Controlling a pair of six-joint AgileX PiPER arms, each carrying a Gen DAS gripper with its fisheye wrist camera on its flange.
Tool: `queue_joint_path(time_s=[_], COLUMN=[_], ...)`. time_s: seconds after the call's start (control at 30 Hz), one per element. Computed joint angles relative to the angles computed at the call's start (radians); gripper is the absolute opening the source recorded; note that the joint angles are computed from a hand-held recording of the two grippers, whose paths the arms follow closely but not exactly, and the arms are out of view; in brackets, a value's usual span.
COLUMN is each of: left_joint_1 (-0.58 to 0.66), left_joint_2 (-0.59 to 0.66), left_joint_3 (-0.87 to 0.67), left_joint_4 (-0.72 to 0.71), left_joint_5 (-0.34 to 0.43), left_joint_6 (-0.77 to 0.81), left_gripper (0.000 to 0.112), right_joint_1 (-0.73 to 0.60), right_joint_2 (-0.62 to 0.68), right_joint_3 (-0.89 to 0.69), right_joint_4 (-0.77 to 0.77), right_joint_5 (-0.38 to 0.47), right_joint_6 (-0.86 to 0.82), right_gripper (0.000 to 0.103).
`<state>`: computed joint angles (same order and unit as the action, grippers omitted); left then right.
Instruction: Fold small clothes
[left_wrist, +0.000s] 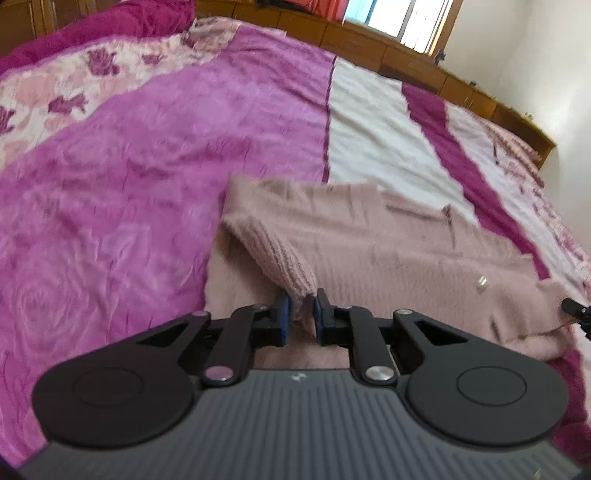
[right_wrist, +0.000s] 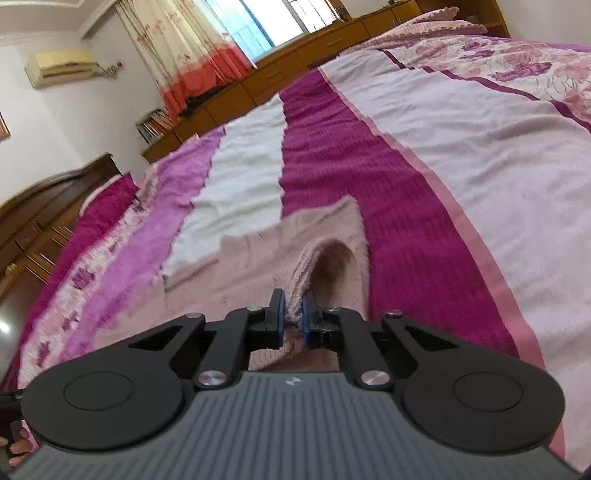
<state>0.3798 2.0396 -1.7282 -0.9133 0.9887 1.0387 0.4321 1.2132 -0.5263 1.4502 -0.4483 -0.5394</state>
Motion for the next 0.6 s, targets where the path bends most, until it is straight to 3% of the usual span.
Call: queue_joint_path(time_s=[0.17,0.4,0.6], left_joint_1=[-0.022,-0.098,-0.159], left_joint_2=[0.015,0.135,0.312], left_joint_3=[-0.080,-0.318,-0.614], left_joint_4=[-0.035,0.065,0.227], left_joint_5=[0.002,-0.056,-0.027], left_joint_6=[-0.038,-0.247,-0.467], left_gripper=[0.014,0.014,0.014], right_joint_1=[-0.093,-0.228,-0.288], right_joint_2=[-0.007,0.095,0.246], right_joint_3=[-0.025,-0.128,-0.268], right_joint_4=[-0.172,-0.431,-0.433], right_joint_5=[0.080,0.140,0.169], right_joint_6=[0.143,0.399,0.366], right_gripper=[0.009,0.009,0.009])
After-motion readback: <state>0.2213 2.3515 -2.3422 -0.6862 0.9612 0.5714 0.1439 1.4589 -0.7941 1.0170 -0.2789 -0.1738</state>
